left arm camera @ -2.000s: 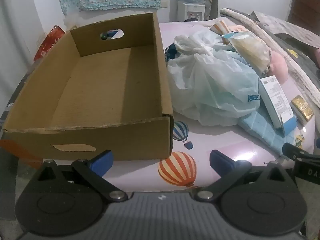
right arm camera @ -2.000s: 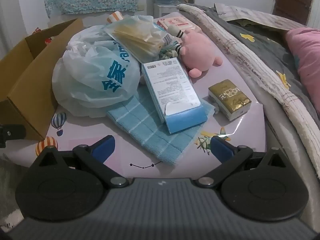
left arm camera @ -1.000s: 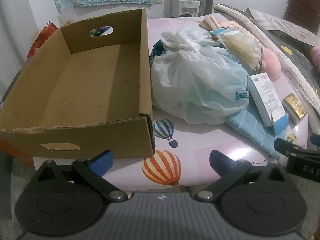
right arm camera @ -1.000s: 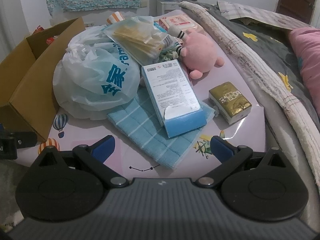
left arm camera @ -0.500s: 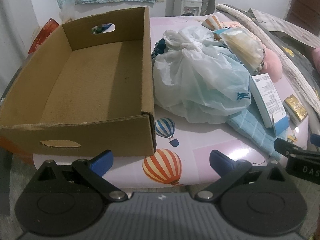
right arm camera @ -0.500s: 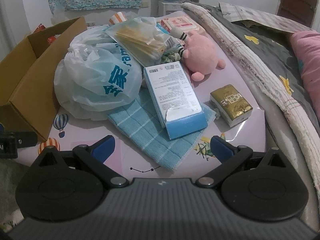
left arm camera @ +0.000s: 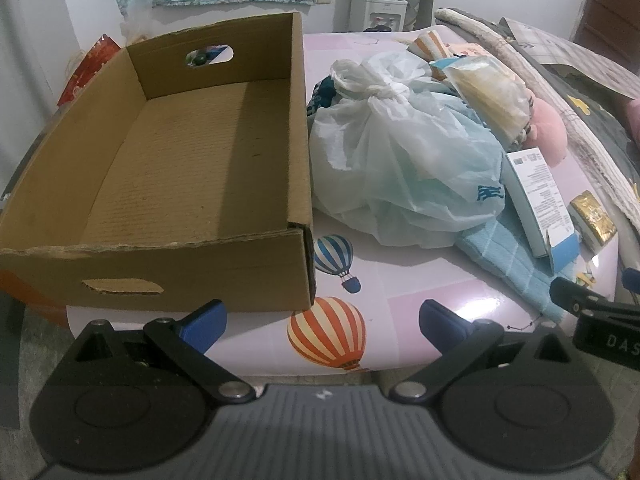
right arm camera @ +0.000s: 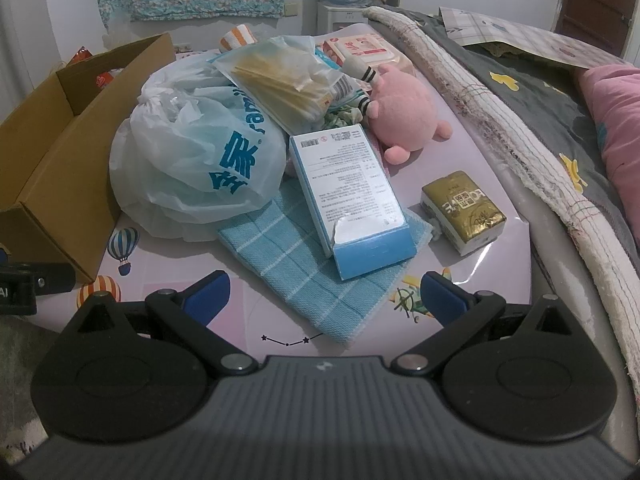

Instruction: Organize soft objects

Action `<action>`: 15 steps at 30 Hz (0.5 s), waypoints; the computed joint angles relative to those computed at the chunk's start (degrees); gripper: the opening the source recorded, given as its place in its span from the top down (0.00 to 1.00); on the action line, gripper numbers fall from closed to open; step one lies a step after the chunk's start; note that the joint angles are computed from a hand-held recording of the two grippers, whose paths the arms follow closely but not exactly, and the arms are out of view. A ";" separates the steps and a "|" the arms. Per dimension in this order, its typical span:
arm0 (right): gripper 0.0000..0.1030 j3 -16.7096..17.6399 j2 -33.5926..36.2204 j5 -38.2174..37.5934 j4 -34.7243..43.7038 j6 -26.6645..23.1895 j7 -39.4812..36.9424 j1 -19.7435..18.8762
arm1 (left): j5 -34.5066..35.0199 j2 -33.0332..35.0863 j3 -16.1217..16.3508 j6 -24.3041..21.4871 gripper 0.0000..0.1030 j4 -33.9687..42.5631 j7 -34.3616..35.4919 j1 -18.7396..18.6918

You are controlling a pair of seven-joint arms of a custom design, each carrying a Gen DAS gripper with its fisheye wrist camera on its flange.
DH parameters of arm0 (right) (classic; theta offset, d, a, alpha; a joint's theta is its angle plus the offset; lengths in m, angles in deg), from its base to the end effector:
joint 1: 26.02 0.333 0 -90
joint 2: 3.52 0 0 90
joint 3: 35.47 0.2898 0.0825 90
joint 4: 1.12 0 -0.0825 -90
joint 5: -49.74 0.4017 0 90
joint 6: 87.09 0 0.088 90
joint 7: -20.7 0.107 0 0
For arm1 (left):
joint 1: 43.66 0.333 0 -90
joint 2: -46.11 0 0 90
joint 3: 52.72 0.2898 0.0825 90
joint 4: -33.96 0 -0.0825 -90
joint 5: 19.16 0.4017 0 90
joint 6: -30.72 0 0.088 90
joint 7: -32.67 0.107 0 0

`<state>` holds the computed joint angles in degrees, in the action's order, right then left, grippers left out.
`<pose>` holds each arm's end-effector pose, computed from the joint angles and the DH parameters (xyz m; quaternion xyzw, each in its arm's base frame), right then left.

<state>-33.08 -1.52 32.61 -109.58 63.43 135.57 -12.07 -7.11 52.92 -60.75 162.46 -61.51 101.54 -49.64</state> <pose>0.6061 0.1847 0.5304 -0.6794 0.6411 -0.2425 0.2620 0.6380 -0.1501 0.5574 -0.6917 0.6707 -0.1858 0.1930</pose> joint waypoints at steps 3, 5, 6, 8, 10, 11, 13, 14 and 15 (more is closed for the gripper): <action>0.01 -0.02 0.00 0.14 0.01 -0.08 -0.10 0.00 | 0.04 0.07 0.04 -0.11 0.00 0.00 -0.07 0.02; 0.01 0.03 0.08 0.05 0.13 -0.24 -0.05 0.08 | 0.12 0.05 0.05 -0.19 0.00 -0.05 -0.24 0.00; 0.01 0.04 0.11 -0.01 0.15 -0.27 -0.01 0.11 | 0.20 0.01 0.04 -0.20 0.00 -0.12 -0.35 -0.03; 0.01 0.03 0.14 -0.03 0.14 -0.22 0.01 0.13 | 0.33 -0.01 0.04 -0.21 0.00 -0.16 -0.50 -0.05; 0.01 0.02 0.14 0.00 0.13 -0.23 0.01 0.15 | 0.30 0.01 0.03 -0.22 0.00 -0.15 -0.50 -0.03; 0.01 0.01 0.14 0.00 0.13 -0.23 0.01 0.15 | 0.28 0.03 0.03 -0.29 0.00 -0.11 -0.50 -0.03; 0.01 0.00 0.16 0.00 0.15 -0.25 -0.03 0.16 | 0.32 0.03 0.04 -0.30 0.00 -0.15 -0.58 -0.03; 0.01 0.01 0.15 -0.03 0.13 -0.24 -0.01 0.17 | 0.32 0.03 0.04 -0.30 0.00 -0.15 -0.58 -0.02; 0.01 0.00 0.17 -0.02 0.14 -0.23 -0.03 0.16 | 0.32 0.03 0.04 -0.30 0.00 -0.15 -0.58 -0.02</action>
